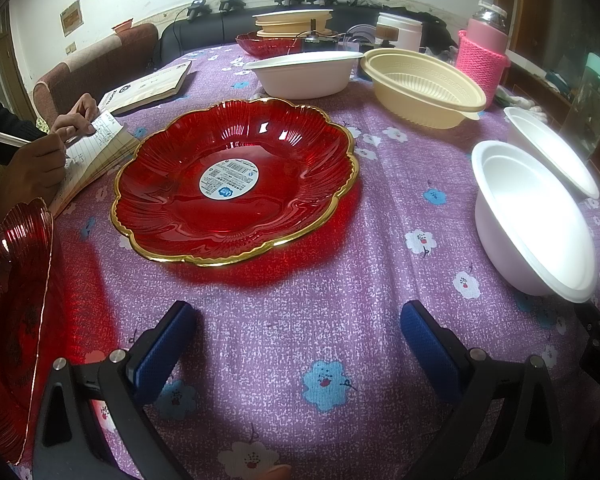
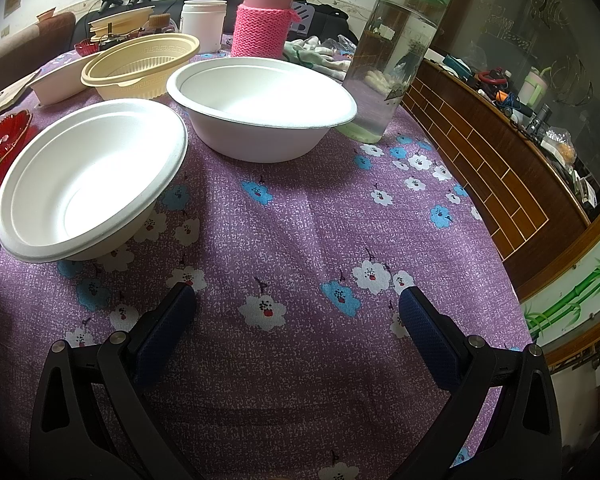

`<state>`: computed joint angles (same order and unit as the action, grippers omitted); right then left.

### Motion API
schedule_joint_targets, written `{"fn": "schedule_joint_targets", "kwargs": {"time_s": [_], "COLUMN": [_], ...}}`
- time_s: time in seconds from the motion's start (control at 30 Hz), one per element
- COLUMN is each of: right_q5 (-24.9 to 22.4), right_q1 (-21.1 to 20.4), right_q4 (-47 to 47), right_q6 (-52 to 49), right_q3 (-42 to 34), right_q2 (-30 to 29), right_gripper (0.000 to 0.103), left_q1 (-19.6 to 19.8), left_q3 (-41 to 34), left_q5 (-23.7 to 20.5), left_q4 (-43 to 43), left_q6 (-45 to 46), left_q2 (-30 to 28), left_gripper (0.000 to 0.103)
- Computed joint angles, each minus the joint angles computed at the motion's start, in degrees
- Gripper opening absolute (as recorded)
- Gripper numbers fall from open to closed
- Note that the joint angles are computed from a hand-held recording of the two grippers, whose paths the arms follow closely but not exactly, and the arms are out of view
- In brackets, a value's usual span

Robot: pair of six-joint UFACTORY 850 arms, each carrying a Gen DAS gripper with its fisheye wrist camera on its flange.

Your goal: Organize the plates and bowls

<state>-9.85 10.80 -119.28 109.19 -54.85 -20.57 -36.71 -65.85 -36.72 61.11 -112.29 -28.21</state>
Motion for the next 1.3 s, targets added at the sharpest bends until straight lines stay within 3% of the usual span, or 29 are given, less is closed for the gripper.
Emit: {"fn": "schedule_joint_targets", "kwargs": {"time_s": [1.3], "right_q5": [-0.08], "right_q1": [0.16], "right_q4": [0.89], "right_q6": [-0.74], "right_q3": [0.11], "right_q2": [0.06], "right_gripper": [0.102], "left_q1": [0.05], "left_q3": [0.12], "left_q5": [0.17], "left_q4": [0.09], "left_q6": [-0.15], "left_q2": [0.1], "left_gripper": [0.103]}}
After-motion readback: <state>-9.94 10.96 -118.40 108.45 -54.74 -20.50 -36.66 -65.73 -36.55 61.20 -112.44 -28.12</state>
